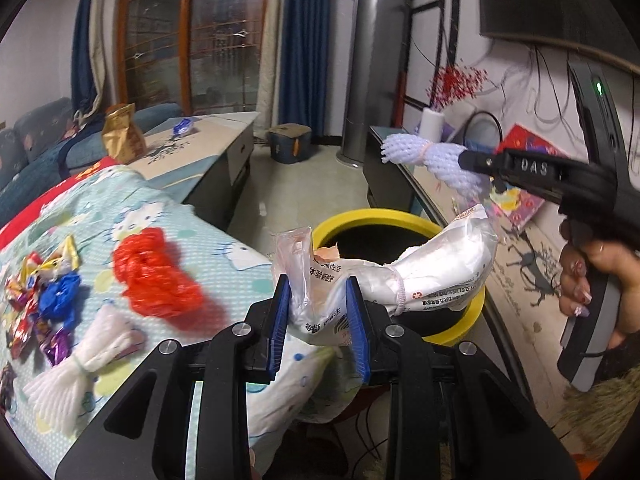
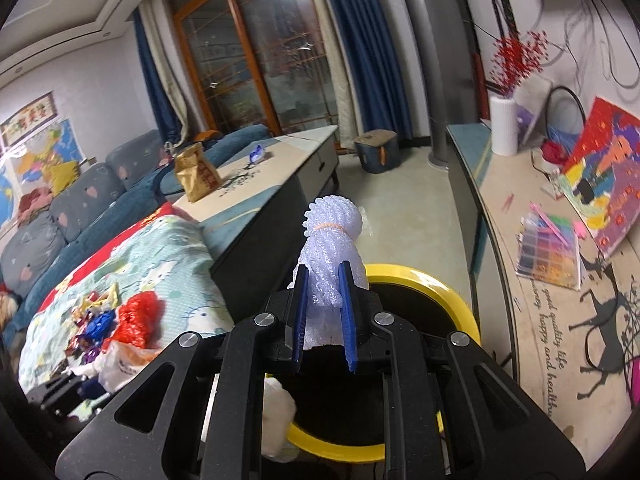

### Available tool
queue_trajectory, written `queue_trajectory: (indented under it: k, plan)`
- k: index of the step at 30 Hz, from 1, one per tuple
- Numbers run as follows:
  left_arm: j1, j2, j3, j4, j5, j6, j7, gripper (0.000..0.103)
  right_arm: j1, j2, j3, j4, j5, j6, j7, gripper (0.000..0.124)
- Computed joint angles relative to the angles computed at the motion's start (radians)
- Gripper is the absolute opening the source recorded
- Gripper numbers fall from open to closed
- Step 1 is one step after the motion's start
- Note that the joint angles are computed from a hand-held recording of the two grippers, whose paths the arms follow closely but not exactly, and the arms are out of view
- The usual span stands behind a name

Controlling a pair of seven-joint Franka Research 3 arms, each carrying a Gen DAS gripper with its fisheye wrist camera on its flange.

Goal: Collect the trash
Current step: 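Carry the white bag and mesh net to the yellow bin and release both, then move both open tools back over the trash on the bedspread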

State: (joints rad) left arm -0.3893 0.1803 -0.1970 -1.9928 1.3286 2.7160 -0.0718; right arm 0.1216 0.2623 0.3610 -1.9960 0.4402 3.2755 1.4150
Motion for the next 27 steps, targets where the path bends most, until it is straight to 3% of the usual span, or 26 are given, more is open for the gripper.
queue_trajectory:
  k: [4,13,15,16,18,19,20,22,24,27]
  plan:
    - [-0.012,0.065,-0.001,0.059,-0.052,-0.009,0.078,0.027,0.004,0.006,-0.021,0.004,0.015,-0.022,0.014,0.011]
    - [-0.066,0.173,0.038,0.169,-0.142,-0.015,0.189,0.027,-0.031,0.027,0.006,0.024,0.091,-0.064,-0.035,0.012]
    - [-0.07,0.196,0.057,0.188,-0.14,0.026,0.17,0.031,0.005,0.03,-0.038,0.031,0.097,-0.081,-0.027,0.018]
    - [-0.073,0.204,0.072,0.193,-0.124,0.056,0.141,0.035,0.022,0.033,-0.059,0.036,0.098,-0.094,-0.021,0.021]
    - [-0.076,0.217,0.091,0.2,-0.111,0.094,0.108,0.054,0.061,0.042,-0.11,0.048,0.098,-0.126,0.005,0.029]
    - [-0.079,0.22,0.103,0.2,-0.1,0.109,0.075,0.07,0.098,0.045,-0.155,0.049,0.084,-0.137,0.036,0.031]
    - [-0.085,0.218,0.114,0.197,-0.082,0.122,0.046,0.076,0.122,0.046,-0.184,0.049,0.071,-0.141,0.055,0.034]
    - [-0.097,0.201,0.142,0.18,0.003,0.162,-0.061,0.078,0.168,0.049,-0.24,0.044,0.036,-0.14,0.101,0.037]
    - [-0.1,0.176,0.146,0.161,0.081,0.154,-0.148,0.087,0.189,0.049,-0.262,0.04,0.012,-0.133,0.128,0.042]
    - [-0.085,0.132,0.128,0.123,0.166,0.123,-0.242,0.091,0.178,0.049,-0.239,0.038,-0.003,-0.115,0.119,0.043]
